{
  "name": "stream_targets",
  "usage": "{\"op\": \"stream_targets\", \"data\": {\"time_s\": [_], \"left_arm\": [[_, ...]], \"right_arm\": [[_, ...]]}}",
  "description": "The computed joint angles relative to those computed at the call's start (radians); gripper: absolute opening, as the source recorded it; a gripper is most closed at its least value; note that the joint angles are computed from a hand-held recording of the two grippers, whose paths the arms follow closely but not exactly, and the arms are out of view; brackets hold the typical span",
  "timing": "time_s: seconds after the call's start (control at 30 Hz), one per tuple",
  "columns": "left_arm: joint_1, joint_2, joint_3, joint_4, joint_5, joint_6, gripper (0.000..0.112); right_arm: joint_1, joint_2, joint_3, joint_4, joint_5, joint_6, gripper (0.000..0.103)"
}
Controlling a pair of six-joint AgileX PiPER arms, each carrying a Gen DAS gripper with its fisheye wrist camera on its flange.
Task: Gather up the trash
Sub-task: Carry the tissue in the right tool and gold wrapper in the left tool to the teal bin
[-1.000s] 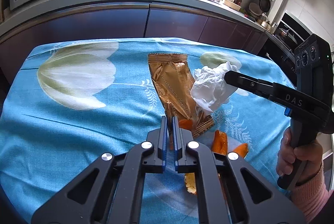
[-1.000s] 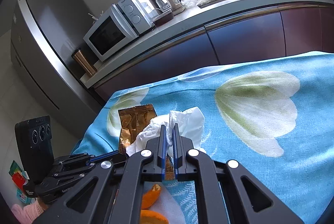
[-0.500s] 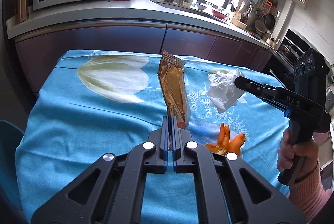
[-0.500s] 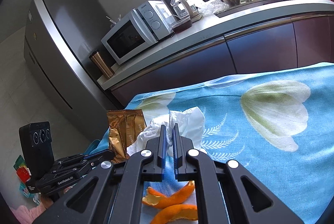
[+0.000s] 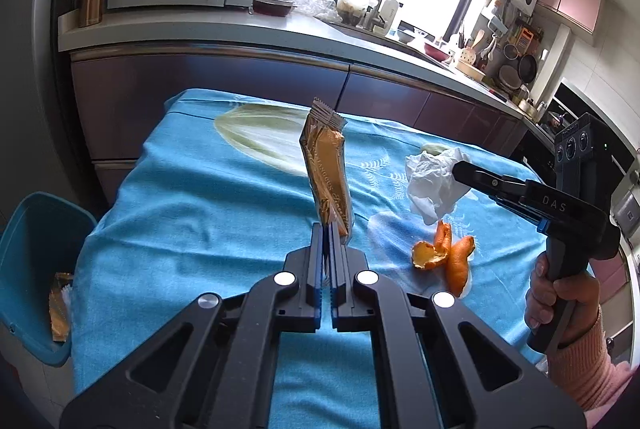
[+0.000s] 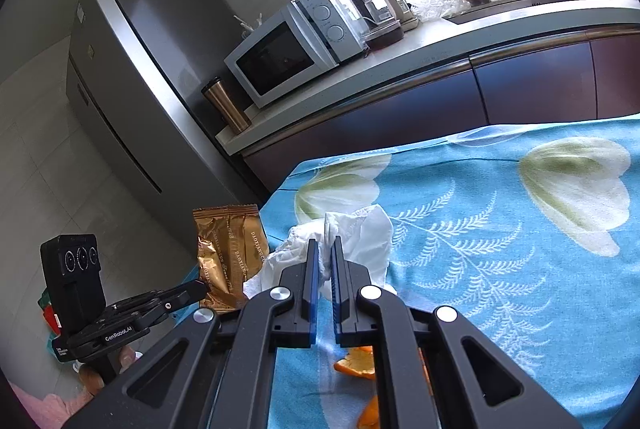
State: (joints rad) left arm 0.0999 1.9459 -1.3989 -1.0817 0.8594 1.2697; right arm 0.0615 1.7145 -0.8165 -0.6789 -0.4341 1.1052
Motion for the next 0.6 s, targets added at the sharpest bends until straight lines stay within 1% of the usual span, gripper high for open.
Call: {"op": "stream_targets", "data": {"time_s": [0.1, 0.3, 0.43, 0.6], "left_arm": [[0.056, -0.013, 0.017, -0.017, 0.032, 0.028, 0.003], [0.141, -0.04, 0.052, -0.034, 0.07, 0.082, 0.003], [0.17, -0.066, 0.075, -0.046, 0.073, 0.1, 0.003], [0.225, -0.071, 0.079, -0.055, 0.099, 0.116, 0.003]], "right_arm": [[0.033, 0.0, -0.008, 0.026, 0.01, -0.019, 0.005], [0.103, 0.001, -0.018, 0.098, 0.031, -0.081, 0.005], [0.144, 0.012, -0.028, 0.133, 0.038, -0.103, 0.005], [0.197, 0.04, -0.064, 0.162, 0.059, -0.114, 0.005]]}}
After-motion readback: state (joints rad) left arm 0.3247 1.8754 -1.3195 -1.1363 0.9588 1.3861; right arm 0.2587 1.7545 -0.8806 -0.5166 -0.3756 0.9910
